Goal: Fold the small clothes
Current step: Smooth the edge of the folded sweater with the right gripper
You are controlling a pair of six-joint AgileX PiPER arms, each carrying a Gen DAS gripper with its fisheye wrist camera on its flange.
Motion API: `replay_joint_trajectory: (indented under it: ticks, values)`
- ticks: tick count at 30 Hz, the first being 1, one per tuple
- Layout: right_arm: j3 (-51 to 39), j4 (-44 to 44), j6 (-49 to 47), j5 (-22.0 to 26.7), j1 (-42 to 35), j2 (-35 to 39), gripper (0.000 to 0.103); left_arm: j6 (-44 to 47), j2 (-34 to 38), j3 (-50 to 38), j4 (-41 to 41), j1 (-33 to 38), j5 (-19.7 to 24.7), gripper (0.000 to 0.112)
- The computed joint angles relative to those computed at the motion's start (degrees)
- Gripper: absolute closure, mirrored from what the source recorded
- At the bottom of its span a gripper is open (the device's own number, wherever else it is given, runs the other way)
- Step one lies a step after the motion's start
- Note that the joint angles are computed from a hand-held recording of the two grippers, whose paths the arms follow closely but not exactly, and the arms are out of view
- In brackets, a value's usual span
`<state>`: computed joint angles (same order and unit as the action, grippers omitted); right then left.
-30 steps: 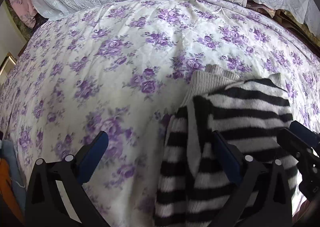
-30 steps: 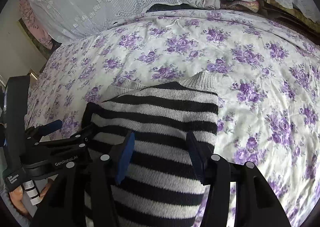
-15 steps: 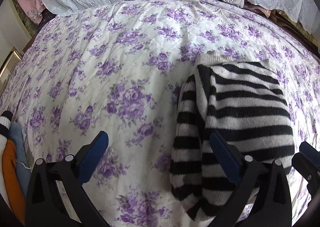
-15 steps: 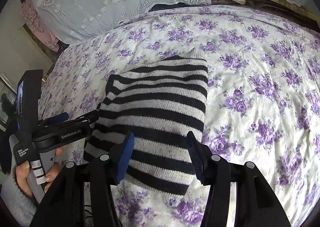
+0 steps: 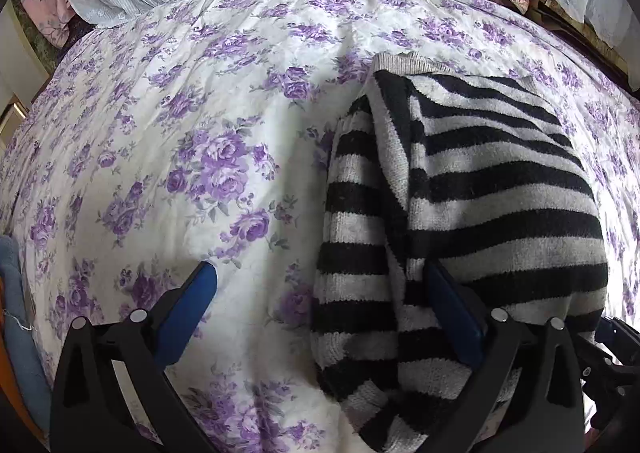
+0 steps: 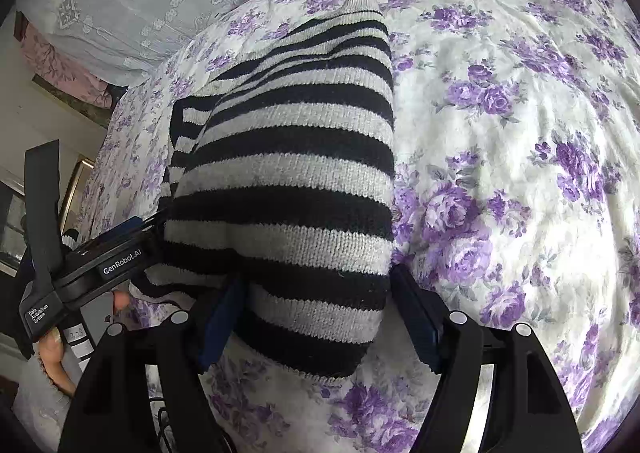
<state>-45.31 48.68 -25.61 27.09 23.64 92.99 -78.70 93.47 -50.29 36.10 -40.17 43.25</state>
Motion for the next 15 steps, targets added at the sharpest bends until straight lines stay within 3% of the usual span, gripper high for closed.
replay_joint_trajectory:
  ticks: [9,15]
  values:
    - [0.02,-0.65,0.59,0.70,-0.13,-0.32,0.028,0.65,-0.41,-0.27,-1.50,0.32,0.35,0.013]
    - [1.47,-3.84,3.36,2.31,-0.34,-2.84,0.028,4.25,-2.54,0.52,-7.06,1.84,-0.44,0.013]
